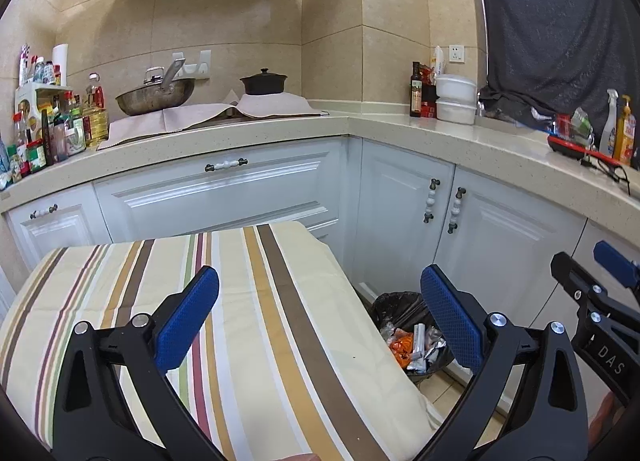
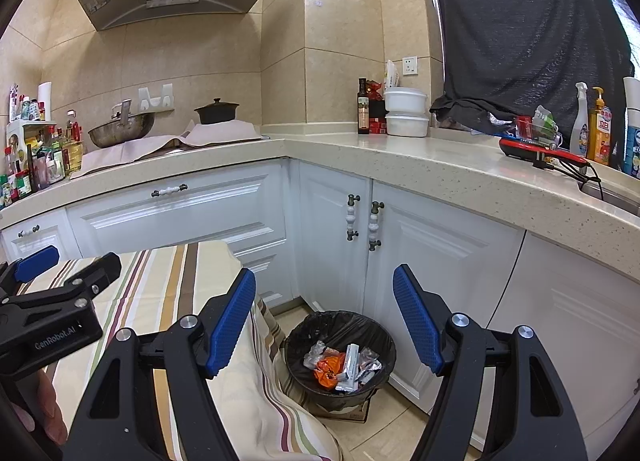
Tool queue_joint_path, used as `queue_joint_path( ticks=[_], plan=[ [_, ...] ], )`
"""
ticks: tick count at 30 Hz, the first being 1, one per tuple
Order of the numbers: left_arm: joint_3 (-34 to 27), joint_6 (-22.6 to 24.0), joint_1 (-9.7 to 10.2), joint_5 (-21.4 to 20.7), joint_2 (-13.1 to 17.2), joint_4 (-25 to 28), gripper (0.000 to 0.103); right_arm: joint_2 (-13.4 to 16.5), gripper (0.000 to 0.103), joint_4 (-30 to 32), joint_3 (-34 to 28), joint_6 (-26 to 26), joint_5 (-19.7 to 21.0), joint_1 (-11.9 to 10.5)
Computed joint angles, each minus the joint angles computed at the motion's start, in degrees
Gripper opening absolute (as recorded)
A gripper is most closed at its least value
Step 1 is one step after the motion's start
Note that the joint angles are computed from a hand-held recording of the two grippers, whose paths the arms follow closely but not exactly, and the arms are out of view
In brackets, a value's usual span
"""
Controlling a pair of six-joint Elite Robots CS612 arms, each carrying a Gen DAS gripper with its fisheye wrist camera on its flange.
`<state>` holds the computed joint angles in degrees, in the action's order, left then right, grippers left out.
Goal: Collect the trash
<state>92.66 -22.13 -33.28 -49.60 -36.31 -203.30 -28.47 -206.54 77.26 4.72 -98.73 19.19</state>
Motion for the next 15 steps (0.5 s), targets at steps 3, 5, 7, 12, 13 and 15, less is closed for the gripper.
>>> queue_joint_path(
  ticks=[3,5,7,12,13,15],
  plan=[
    [-0.2,-0.7,0.25,-1.5,-0.2,2.0,0.098,0.0,0.070,0.1,0.0,-0.1,0.3,-0.1],
    [-0.3,-1.5,0.42,-2.2,-0.1,2.6,0.098,0.0,0.070,0.1,0.0,-0.1,0.3,-0.1],
    [-0.7,-1.3,0.09,0.0,0.2,3.4,0.098,0.1,0.070,0.1,0.0,0.0,0.3,-0.1],
    [-0.8,1.1,-0.08,-0.9,0.5,2.1,0.098,0.2,0.070,0.0,-0.2,0.1,0.1,-0.1],
    [-0.8,1.6,-0.07,-1.3,0.5,1.8,0.098,0.2,0.070,0.0,-0.2,0.2,0.2,-0.1],
    [-0.8,2.4,-0.07,-1.4,0.6,0.8,0.098,0.3,0.070,0.1,-0.3,0.2,0.1,-0.1]
  ],
)
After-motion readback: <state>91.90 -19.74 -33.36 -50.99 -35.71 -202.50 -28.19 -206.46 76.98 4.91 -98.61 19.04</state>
